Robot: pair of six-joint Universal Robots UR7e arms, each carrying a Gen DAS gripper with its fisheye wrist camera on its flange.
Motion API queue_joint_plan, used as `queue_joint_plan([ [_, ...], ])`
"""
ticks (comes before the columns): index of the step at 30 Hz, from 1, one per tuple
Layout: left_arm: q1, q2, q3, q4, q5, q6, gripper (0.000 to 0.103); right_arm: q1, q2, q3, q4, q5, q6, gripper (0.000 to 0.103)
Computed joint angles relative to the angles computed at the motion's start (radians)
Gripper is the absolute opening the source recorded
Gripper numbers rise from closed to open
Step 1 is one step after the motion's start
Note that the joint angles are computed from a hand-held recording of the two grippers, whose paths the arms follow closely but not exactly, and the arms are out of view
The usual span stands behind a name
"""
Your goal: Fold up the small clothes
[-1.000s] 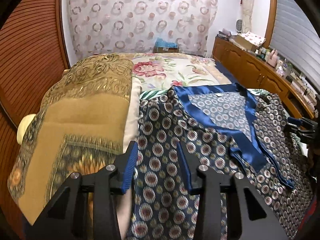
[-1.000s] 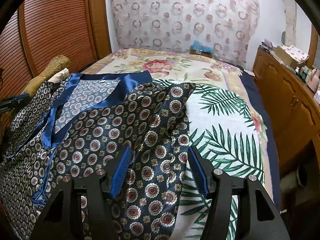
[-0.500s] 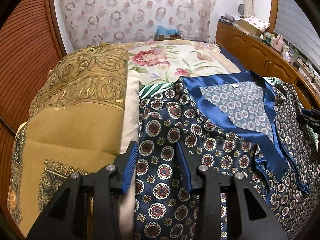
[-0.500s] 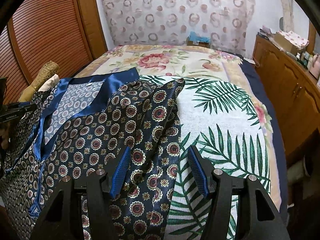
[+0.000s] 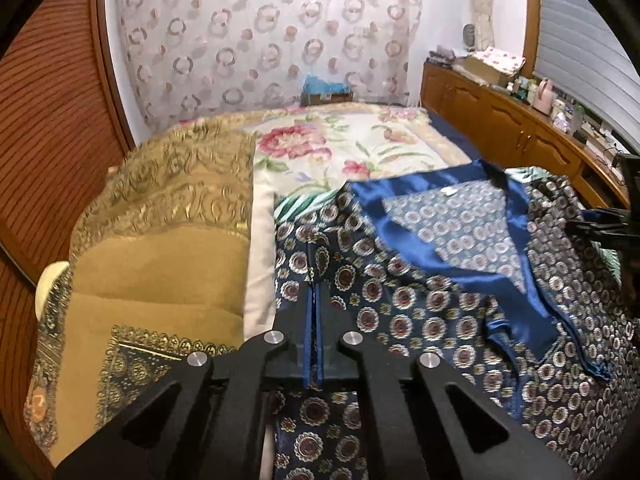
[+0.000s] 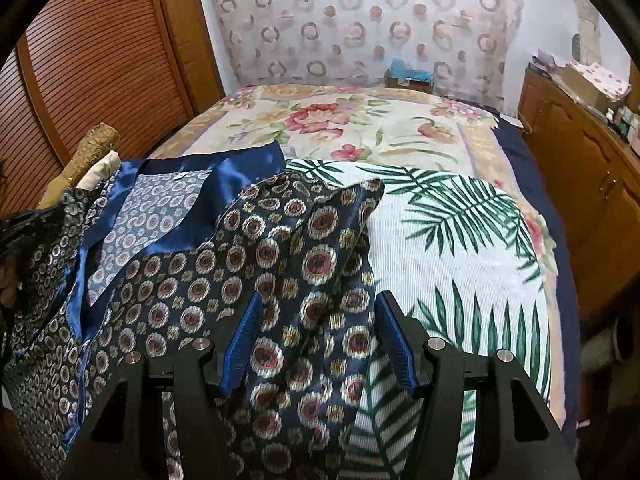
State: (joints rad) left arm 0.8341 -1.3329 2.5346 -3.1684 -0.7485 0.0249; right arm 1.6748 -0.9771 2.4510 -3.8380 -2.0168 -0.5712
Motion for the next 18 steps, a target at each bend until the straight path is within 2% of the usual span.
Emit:
queue_joint_plan([
  [2, -0.031, -0.019, 0.024, -0.032, 0.003, 0.003, 0.002, 0.003, 0.006, -0.018, 0.009, -0.013, 0.002, 0.058],
  [3, -0.048, -0.034, 0.039, -0.045, 0.001, 0.003, 0.002, 0.002, 0.007, -0.025, 0.011, -0.013, 0.002, 0.047],
  [4, -0.062, -0.049, 0.048, -0.046, 0.0, 0.001, 0.002, 0.001, 0.006, -0.031, 0.019, -0.011, 0.005, 0.042],
  [5, -0.076, -0.064, 0.058, -0.046, -0.001, -0.004, 0.002, 0.0, 0.004, -0.035, 0.028, -0.008, 0.008, 0.028],
  [6, -0.091, -0.079, 0.069, -0.049, 0.0, -0.007, 0.002, -0.001, 0.002, -0.036, 0.034, 0.0, 0.011, 0.008],
  [8, -0.118, -0.124, 0.087, -0.025, -0.007, -0.021, 0.002, -0.005, -0.009, -0.02, 0.018, 0.04, 0.001, 0.006],
  [11, -0.168, -0.22, 0.118, 0.056, -0.023, -0.069, 0.002, 0.0, -0.017, 0.033, -0.076, 0.113, -0.027, 0.004],
  [14, -0.233, -0.314, 0.156, 0.126, -0.003, -0.122, 0.002, 0.018, -0.028, 0.093, -0.164, 0.152, -0.036, 0.004],
  [18, -0.345, -0.501, 0.211, 0.319, 0.04, -0.225, 0.002, 0.052, -0.031, 0.19, -0.301, 0.188, -0.051, 0.004],
])
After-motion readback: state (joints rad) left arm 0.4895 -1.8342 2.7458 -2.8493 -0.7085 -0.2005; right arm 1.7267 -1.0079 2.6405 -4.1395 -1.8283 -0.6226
